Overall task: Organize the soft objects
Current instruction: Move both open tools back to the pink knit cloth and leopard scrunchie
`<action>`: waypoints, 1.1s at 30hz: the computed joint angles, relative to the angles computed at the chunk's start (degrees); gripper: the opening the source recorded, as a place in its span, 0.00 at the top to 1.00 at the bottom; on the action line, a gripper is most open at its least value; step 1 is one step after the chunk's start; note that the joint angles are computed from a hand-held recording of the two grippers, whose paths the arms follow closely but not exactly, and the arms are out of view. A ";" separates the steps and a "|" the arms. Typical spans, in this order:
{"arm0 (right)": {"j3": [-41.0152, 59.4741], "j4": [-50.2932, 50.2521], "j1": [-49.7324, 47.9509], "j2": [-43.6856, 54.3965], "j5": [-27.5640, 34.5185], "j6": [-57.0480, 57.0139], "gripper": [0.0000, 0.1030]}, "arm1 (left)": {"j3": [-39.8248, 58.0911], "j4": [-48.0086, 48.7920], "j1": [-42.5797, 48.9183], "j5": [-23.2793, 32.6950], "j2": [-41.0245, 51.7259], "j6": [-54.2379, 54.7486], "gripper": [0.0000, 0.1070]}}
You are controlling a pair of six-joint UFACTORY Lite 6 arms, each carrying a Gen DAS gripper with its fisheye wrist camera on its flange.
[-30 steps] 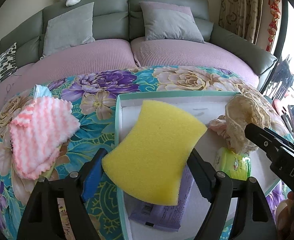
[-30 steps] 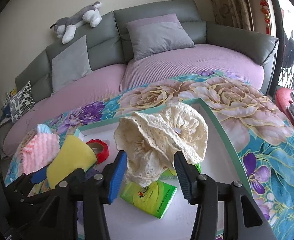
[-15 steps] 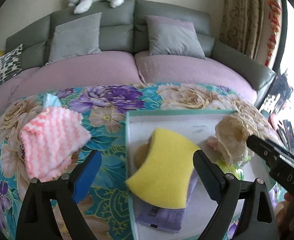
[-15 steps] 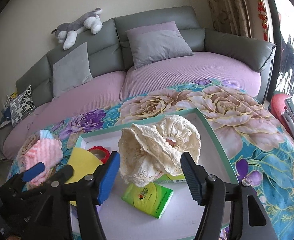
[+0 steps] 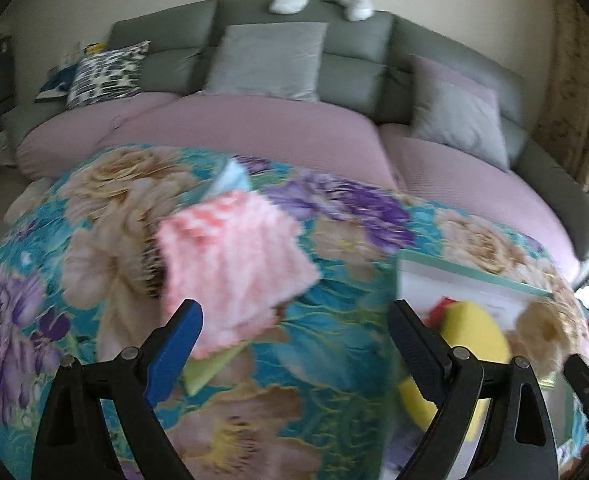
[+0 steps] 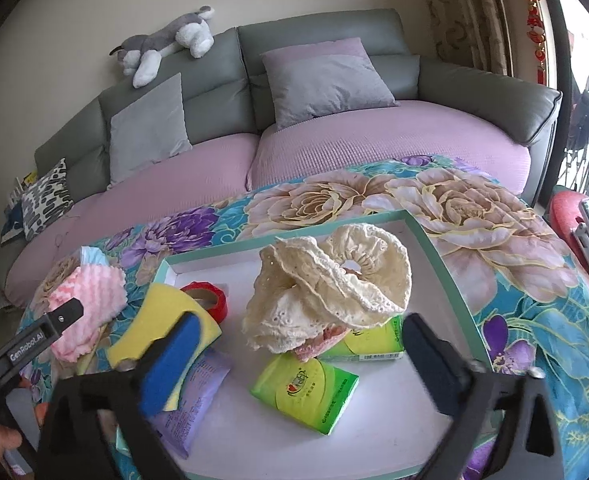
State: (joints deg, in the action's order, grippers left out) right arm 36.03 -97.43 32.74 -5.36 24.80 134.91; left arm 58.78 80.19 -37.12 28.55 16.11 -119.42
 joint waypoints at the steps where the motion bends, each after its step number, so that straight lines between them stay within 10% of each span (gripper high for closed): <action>1: 0.10 -0.01 0.10 0.18 0.04 -0.03 0.00 | -0.14 -0.80 0.13 0.74 0.09 0.57 0.12; 20: 7.29 -4.86 11.82 3.78 8.38 5.32 0.00 | -8.31 3.90 10.25 4.97 -11.00 -0.06 0.04; 33: 30.12 -3.36 16.44 24.77 1.71 -2.90 0.00 | -7.13 -3.59 23.45 -1.53 -12.96 12.98 0.04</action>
State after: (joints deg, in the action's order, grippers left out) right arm 66.16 -100.79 49.18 19.41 26.51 132.01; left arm 51.64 76.60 -13.67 27.03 3.15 -106.44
